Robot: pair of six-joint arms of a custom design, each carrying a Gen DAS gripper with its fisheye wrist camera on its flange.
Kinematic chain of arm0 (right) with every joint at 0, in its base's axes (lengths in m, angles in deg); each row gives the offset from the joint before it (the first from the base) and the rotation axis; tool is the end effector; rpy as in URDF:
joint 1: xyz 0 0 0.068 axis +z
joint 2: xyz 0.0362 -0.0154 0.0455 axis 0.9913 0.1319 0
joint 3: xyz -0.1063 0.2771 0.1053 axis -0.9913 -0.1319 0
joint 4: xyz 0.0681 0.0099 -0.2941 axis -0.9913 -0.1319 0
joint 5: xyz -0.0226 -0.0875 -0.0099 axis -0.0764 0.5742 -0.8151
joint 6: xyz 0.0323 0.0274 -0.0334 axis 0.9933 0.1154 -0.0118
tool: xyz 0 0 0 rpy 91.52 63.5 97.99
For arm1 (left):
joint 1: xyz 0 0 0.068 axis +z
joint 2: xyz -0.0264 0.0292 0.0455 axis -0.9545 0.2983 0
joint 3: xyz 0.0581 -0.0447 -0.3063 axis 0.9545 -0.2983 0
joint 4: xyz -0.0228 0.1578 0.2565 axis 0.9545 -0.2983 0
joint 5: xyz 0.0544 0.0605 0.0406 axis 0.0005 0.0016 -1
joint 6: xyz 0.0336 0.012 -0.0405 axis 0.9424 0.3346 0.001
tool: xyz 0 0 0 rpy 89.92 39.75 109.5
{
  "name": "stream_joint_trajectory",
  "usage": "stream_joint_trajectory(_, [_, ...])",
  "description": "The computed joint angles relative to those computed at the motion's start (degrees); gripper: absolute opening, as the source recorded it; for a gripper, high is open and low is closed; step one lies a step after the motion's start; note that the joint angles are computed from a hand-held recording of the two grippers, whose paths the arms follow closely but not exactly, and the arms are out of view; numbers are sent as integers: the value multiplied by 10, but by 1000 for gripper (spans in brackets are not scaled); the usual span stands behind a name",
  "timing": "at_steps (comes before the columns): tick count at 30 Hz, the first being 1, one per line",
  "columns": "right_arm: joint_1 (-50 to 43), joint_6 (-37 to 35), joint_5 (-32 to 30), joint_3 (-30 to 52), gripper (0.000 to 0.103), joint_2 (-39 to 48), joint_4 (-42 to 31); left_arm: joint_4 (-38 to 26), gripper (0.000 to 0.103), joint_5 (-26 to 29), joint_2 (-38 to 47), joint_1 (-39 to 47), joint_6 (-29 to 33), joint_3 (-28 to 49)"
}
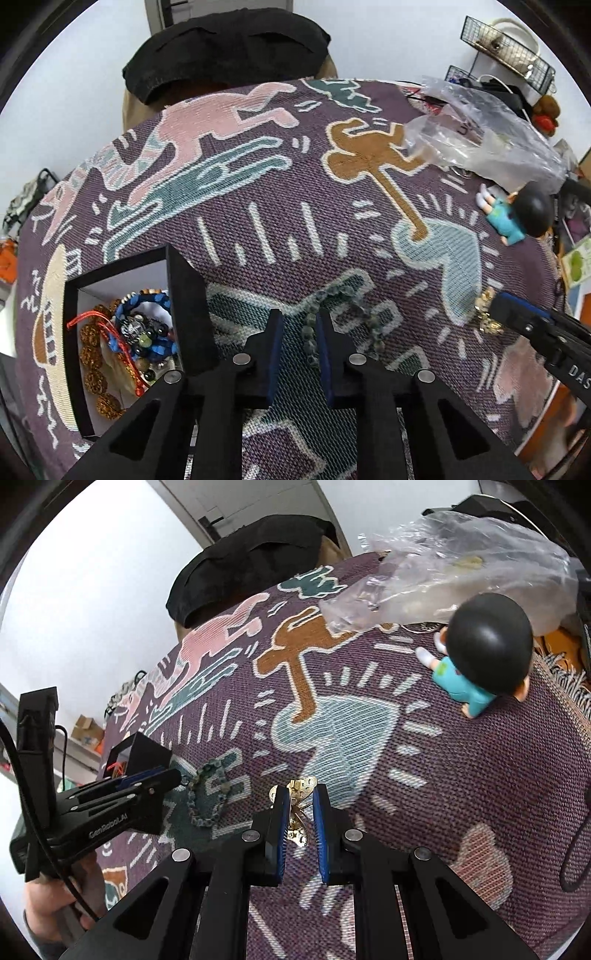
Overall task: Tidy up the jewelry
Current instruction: 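Close the left tool on the dark green bead bracelet while the right tool closes on the gold butterfly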
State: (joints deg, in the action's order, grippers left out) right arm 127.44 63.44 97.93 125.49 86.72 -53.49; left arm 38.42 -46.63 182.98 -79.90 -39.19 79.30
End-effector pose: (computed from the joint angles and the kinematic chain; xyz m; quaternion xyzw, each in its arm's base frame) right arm 0.2600 0.2521 0.0941 0.1047 0.9316 0.2115 0.2764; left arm 0.3193 -0.0446 0.1183 0.1665 0.9608 -0.0480 0.2164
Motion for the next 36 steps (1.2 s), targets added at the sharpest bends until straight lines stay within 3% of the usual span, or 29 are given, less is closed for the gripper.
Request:
stream_joint_trajectory(12, [-9,7,-9,-31,14,-2,41,10,19,-72,33,-24,-8,14])
stream_joint_trajectory(21, [-2,7,-6,-30,14,-6,45,12,16,-143,52,-57,22,17])
stream_joint_trajectory(22, [-1,7,-6,-30,14,-6,45,6,4,-137,57,-56,27,21])
stream_joint_trajectory(30, [-2,9,-4,-36,14,-14,44,-21,4,-98,53,-41,37,31])
stream_joint_trajectory(36, [-3,23,3,-19,14,-3,0,-27,4,-85,33,-49,36,30])
